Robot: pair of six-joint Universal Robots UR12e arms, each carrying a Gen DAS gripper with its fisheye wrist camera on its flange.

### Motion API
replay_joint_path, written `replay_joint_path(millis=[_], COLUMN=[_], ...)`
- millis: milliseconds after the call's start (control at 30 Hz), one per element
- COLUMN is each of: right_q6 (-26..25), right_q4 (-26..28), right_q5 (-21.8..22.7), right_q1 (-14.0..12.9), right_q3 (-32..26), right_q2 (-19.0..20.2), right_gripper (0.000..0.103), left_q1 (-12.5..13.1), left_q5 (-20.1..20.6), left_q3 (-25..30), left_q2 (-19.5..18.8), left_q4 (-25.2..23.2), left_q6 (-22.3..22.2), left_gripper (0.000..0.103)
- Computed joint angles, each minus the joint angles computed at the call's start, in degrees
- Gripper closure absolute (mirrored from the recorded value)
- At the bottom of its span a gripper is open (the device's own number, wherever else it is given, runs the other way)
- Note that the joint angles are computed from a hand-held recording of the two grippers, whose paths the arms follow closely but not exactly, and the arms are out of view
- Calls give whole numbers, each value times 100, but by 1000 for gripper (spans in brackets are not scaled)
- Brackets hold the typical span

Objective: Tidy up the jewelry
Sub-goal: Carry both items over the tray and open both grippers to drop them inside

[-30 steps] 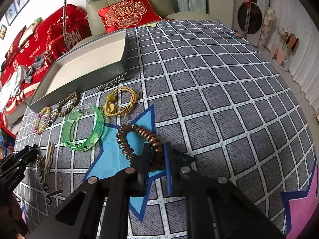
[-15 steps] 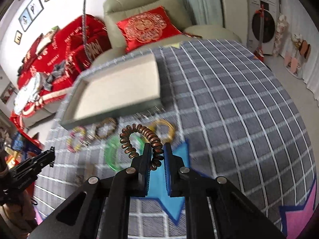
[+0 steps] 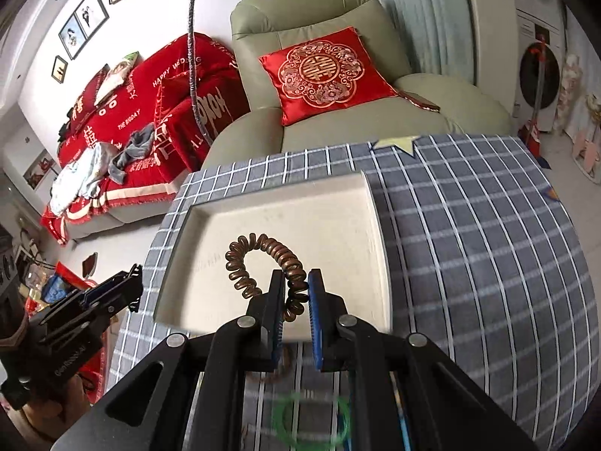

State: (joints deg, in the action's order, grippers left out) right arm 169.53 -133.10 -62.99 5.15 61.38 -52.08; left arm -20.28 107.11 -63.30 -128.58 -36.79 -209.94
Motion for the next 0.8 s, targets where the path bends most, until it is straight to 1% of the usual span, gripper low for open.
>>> replay_joint_path(millis=[100,233,333,433,533,633,733,800], right_q6=[41,87,165,178,154,115,103,63], right_q4=[155,395,608,716,810,852,857,907], right_q5=[-134,-298,-458,-620,-743,-815,-858,-858], right_q1=[91,176,247,313,356,372,377,378], right_q3=[-459,-976,-1358,-1618,-1807,-1830,-1779,-1757], right_q2=[303,676,971,1184,1337,1387,1388,1388], right_gripper=[89,90,90,90,90,90,90,90], left_q1=[72,179,222,250,251,245,214,209], left_q5=[52,-48,-23,-73,-30,-12,123,119], left_q3=[313,654,850,980,1116,1213,1273,1323], left_q2=[-235,-521,-697,-815,-931,-1001,-1052,-1084], left_q4=[-191,-448,-600,-749,-940,-1130,-1229,-1329], left_q6=[26,66,88,72,116,145,255,310], left_gripper=[66,66,66,66,66,66,66,65])
